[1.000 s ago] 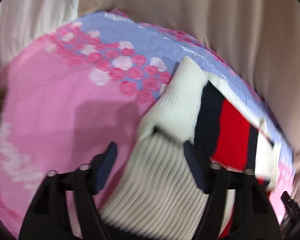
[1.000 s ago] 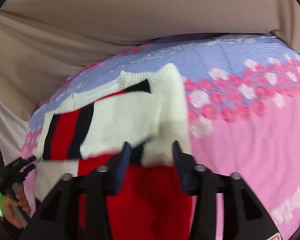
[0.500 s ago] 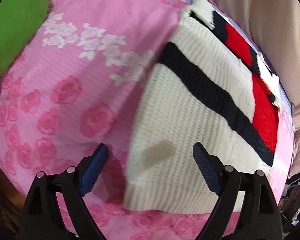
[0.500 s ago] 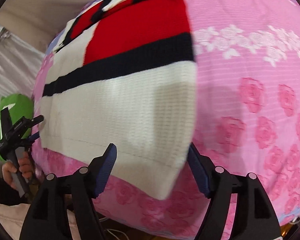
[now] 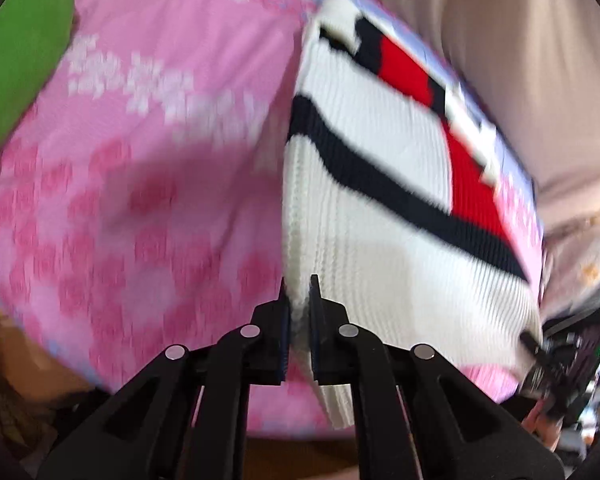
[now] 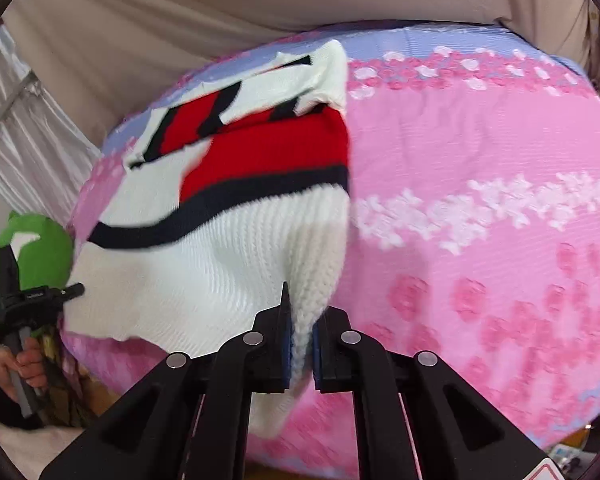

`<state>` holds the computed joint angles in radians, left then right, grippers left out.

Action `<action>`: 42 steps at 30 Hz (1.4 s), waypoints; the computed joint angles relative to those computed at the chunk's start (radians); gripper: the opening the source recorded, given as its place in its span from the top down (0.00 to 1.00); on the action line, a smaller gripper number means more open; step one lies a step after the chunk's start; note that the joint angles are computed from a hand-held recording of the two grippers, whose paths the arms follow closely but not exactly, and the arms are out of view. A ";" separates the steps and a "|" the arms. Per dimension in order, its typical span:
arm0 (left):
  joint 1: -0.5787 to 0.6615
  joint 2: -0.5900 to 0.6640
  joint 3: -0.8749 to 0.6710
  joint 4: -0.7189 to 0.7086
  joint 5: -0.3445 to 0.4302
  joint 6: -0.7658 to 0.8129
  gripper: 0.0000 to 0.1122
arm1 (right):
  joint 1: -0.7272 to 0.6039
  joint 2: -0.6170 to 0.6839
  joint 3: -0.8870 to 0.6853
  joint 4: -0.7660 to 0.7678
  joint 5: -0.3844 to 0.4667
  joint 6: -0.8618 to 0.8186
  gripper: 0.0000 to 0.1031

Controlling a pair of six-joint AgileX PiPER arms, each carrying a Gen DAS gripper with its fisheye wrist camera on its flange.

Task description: Fold small clothes

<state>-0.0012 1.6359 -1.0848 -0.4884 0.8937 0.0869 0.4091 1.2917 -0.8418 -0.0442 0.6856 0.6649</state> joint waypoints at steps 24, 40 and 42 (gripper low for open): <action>-0.169 0.344 -0.529 0.224 -0.089 -0.239 0.89 | -0.237 0.301 -0.213 0.269 -0.088 -0.382 0.91; -0.210 0.336 -0.493 0.389 -0.197 -0.340 0.25 | -0.161 0.416 -0.343 -0.113 -0.067 -0.035 0.33; -0.213 0.303 -0.439 0.361 -0.230 -0.315 0.23 | -0.163 0.391 -0.317 -0.144 -0.071 -0.008 0.31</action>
